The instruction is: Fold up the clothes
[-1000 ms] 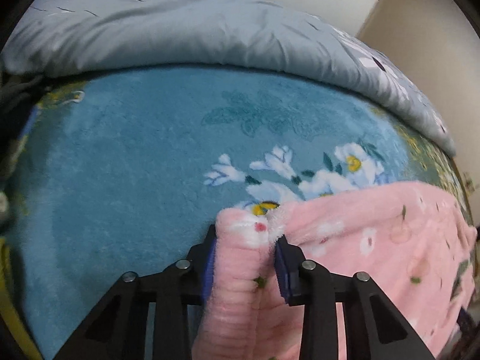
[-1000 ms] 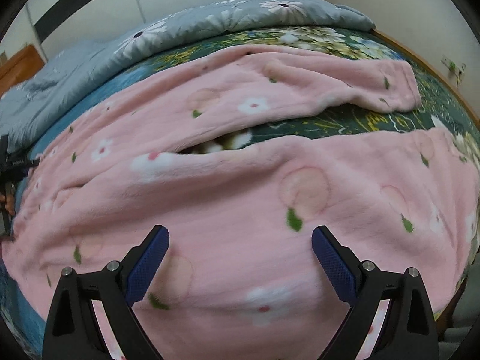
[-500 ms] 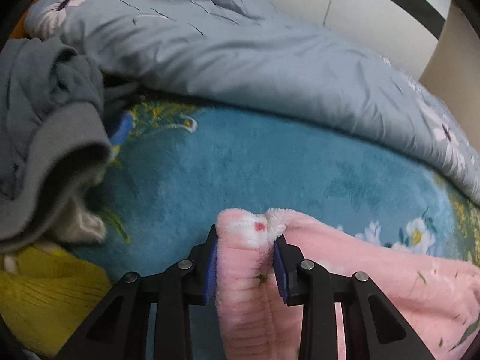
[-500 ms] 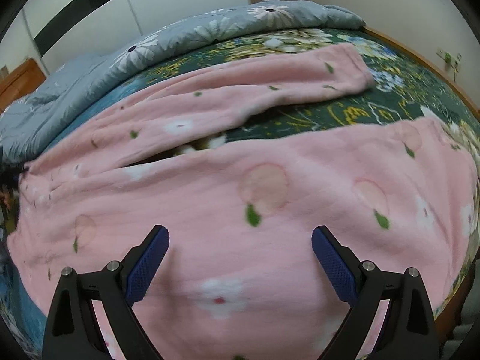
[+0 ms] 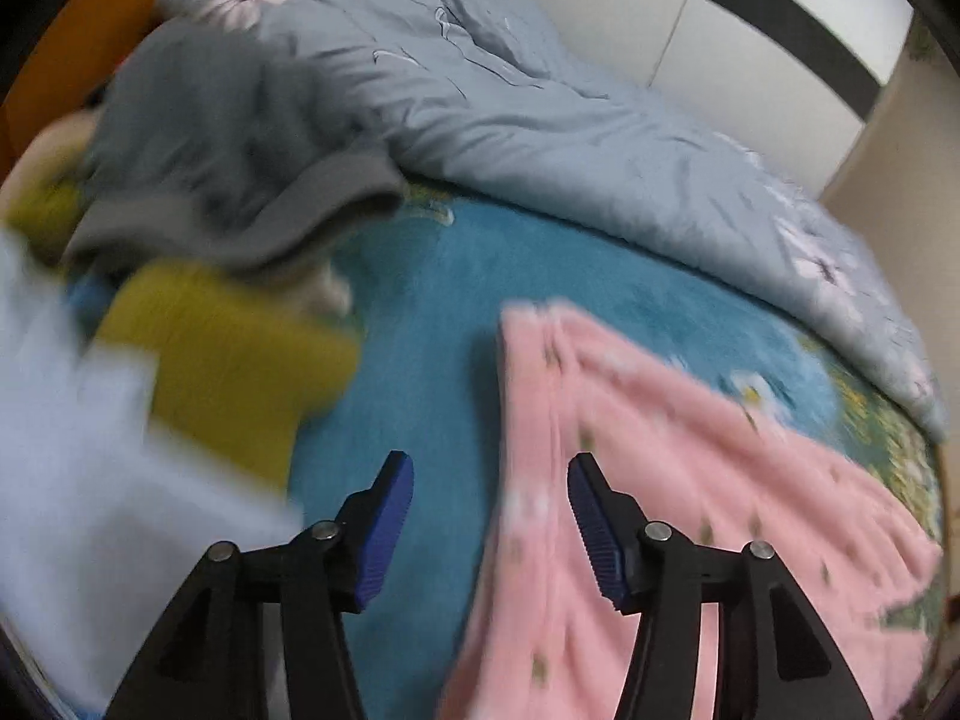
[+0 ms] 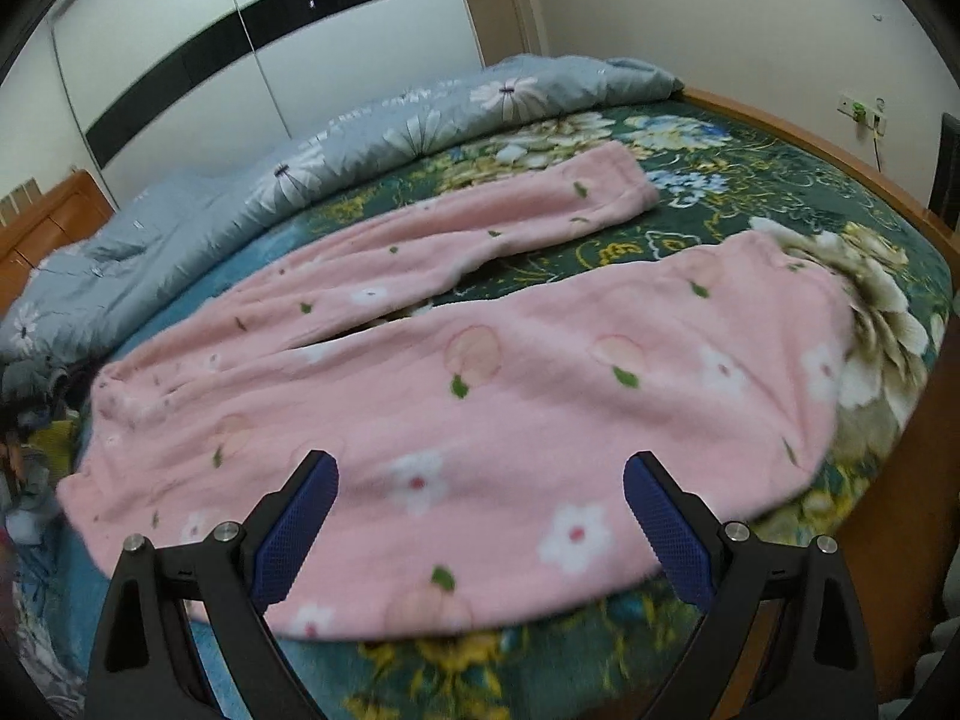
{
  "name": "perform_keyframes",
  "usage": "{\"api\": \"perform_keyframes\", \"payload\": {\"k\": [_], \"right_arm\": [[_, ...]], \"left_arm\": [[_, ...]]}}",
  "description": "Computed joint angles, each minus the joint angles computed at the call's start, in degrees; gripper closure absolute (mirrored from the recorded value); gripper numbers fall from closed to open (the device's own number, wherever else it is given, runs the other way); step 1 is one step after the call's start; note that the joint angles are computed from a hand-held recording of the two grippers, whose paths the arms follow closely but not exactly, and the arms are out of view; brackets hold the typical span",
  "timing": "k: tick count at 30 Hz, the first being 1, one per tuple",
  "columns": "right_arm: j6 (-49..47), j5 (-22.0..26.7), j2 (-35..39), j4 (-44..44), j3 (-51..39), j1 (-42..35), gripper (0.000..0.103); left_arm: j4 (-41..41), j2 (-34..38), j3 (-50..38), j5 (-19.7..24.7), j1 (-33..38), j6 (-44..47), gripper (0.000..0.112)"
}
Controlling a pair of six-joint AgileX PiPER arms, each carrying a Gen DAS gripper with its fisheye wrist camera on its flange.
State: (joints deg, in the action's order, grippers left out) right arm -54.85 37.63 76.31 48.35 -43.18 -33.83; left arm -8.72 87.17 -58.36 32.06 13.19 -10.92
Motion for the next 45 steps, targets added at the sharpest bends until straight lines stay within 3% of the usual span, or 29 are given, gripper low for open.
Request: {"api": "perform_keyframes", "payload": {"k": [3, 8, 12, 16, 20, 25, 27, 31, 33, 34, 35, 36, 38, 39, 40, 43, 45], "right_arm": [[-4.3, 4.7, -2.5, 3.9, 2.2, -5.3, 0.007], [-9.0, 10.8, -4.4, 8.1, 4.5, -11.8, 0.007], [-13.1, 14.6, -4.2, 11.4, 6.1, -17.7, 0.0], [-16.0, 14.2, -1.1, 10.9, 6.8, -22.1, 0.0], [-17.3, 13.2, 5.3, 11.7, 5.7, -26.2, 0.0], [-18.7, 18.5, 16.0, 18.2, 1.3, -30.5, 0.0], [-17.9, 19.3, 18.9, 19.5, -0.6, -30.4, 0.0], [-13.9, 17.6, 23.9, 20.5, -3.9, -28.7, 0.001], [-12.2, 17.1, 25.3, 21.4, -5.0, -28.4, 0.006], [-11.5, 16.9, 25.7, 22.0, -5.3, -28.3, 0.014], [-10.9, 16.7, 26.2, 22.5, -5.7, -28.2, 0.031], [-9.9, 17.5, 27.2, 22.9, -6.5, -28.3, 0.04], [-7.2, 18.7, 29.5, 23.0, -8.4, -28.2, 0.081], [-5.5, 19.2, 30.8, 22.8, -9.4, -28.0, 0.091], [-4.2, 19.8, 31.8, 22.7, -10.3, -27.9, 0.098], [-7.2, 21.3, 28.9, 24.7, -9.1, -28.3, 0.099], [-9.9, 25.6, 25.0, 26.4, -8.3, -30.5, 0.1]], "left_arm": [[-7.4, -9.7, 13.8, -3.2, 1.2, 6.2, 0.054], [-23.0, -18.5, 27.8, -3.6, 3.6, 18.1, 0.054], [-32.6, -17.4, 30.8, -4.1, 1.1, 23.8, 0.054], [-31.3, -14.6, 29.5, -9.1, -5.6, 19.4, 0.054], [-40.2, -10.1, 28.4, -11.7, -7.9, 27.0, 0.054], [-55.7, -7.3, 29.3, -15.8, -8.2, 40.4, 0.058], [-63.0, -6.8, 30.1, -16.3, -7.5, 46.4, 0.075], [-75.2, -5.7, 31.5, -13.7, -4.1, 57.7, 0.098], [-80.7, -5.5, 32.4, -12.0, -2.5, 62.7, 0.104], [-83.1, -5.4, 32.8, -11.1, -1.7, 64.9, 0.105], [-84.5, -5.6, 33.2, -10.1, -0.7, 66.0, 0.106], [-85.3, -6.2, 33.6, -9.0, 0.3, 66.7, 0.106], [-86.7, -7.5, 34.3, -7.2, 2.1, 67.7, 0.107], [-86.9, -8.4, 34.4, -6.4, 2.9, 67.9, 0.107], [-85.5, -10.0, 34.7, -5.2, 4.4, 66.9, 0.107], [-77.9, -16.8, 35.7, 0.4, 10.6, 61.3, 0.108], [-73.6, -21.0, 35.8, 5.1, 15.6, 58.4, 0.108]]}}
